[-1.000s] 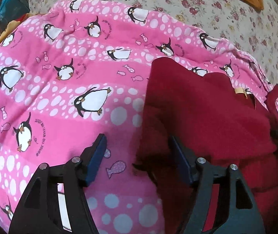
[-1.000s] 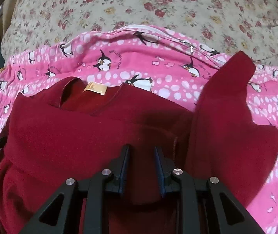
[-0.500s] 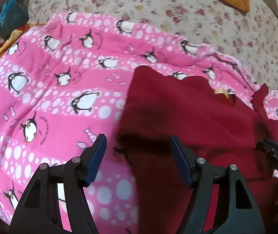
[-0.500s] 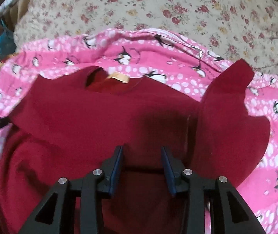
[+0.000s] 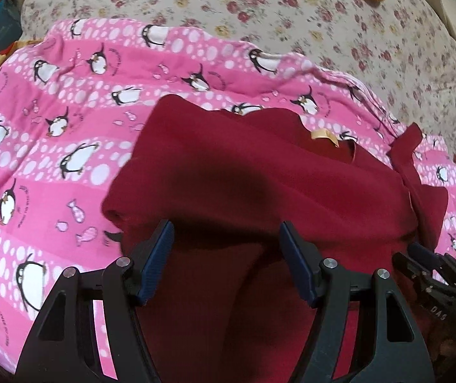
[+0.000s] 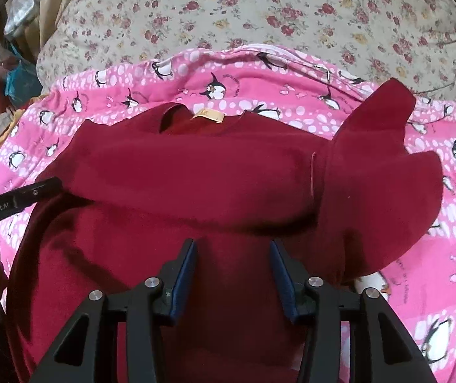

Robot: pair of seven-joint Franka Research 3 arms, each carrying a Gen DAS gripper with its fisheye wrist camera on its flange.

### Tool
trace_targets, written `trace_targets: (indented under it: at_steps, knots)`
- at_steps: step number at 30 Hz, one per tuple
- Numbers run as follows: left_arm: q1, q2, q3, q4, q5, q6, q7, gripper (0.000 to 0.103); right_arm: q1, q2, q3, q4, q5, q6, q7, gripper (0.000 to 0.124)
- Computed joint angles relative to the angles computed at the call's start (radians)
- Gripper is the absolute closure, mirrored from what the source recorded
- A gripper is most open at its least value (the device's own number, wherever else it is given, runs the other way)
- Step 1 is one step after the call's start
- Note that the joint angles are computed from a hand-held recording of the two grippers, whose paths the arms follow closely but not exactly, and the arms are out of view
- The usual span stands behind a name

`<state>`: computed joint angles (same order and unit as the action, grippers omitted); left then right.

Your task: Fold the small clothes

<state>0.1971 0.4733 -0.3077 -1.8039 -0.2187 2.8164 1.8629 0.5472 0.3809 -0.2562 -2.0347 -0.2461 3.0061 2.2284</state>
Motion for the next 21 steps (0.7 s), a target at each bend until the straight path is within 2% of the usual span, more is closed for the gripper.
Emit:
trace_targets:
  at_steps: [3, 5, 7, 8, 9, 10, 12, 14, 18, 19, 21]
  knots:
    - [0.012, 0.011, -0.026, 0.005, -0.019, 0.007, 0.025, 0.035, 0.019, 0.010, -0.020, -0.011, -0.006, 0.036, 0.013, 0.076]
    - [-0.015, 0.025, -0.005, 0.018, 0.006, 0.012, 0.008, 0.035, 0.007, 0.005, -0.008, -0.022, 0.010, 0.061, -0.012, 0.074]
    - [-0.037, 0.037, 0.016, 0.028, 0.035, 0.017, -0.021, 0.034, -0.104, -0.012, 0.110, -0.046, 0.100, 0.117, -0.099, 0.071]
    - [-0.039, 0.045, 0.017, 0.031, 0.042, 0.023, -0.029, 0.030, -0.148, -0.016, 0.157, -0.053, 0.139, 0.131, -0.129, 0.071]
    - [-0.034, 0.052, 0.009, 0.031, 0.041, 0.033, -0.030, 0.027, -0.188, -0.019, 0.198, -0.057, 0.175, 0.141, -0.151, 0.071]
    - [-0.033, 0.056, 0.006, 0.026, 0.045, 0.050, -0.037, 0.025, -0.198, -0.020, 0.207, -0.059, 0.200, 0.145, -0.160, 0.071]
    - [-0.038, 0.059, 0.010, 0.016, 0.063, 0.069, -0.059, 0.024, -0.155, -0.015, 0.157, -0.059, 0.220, 0.149, -0.152, 0.071]
    - [-0.039, 0.057, 0.009, -0.003, 0.088, 0.105, -0.065, 0.024, -0.165, -0.004, 0.169, -0.057, 0.251, 0.158, -0.177, 0.071]
    - [-0.004, 0.061, -0.028, -0.009, 0.107, 0.117, -0.059, 0.023, -0.027, 0.008, 0.033, -0.045, 0.258, 0.147, -0.178, 0.071]
    - [0.013, 0.065, -0.047, -0.011, 0.099, 0.123, -0.050, 0.023, -0.020, 0.008, 0.028, -0.045, 0.269, 0.151, -0.188, 0.071]
    - [0.040, 0.070, -0.077, -0.022, 0.089, 0.145, -0.033, 0.021, -0.059, -0.001, 0.074, -0.052, 0.311, 0.170, -0.222, 0.071]
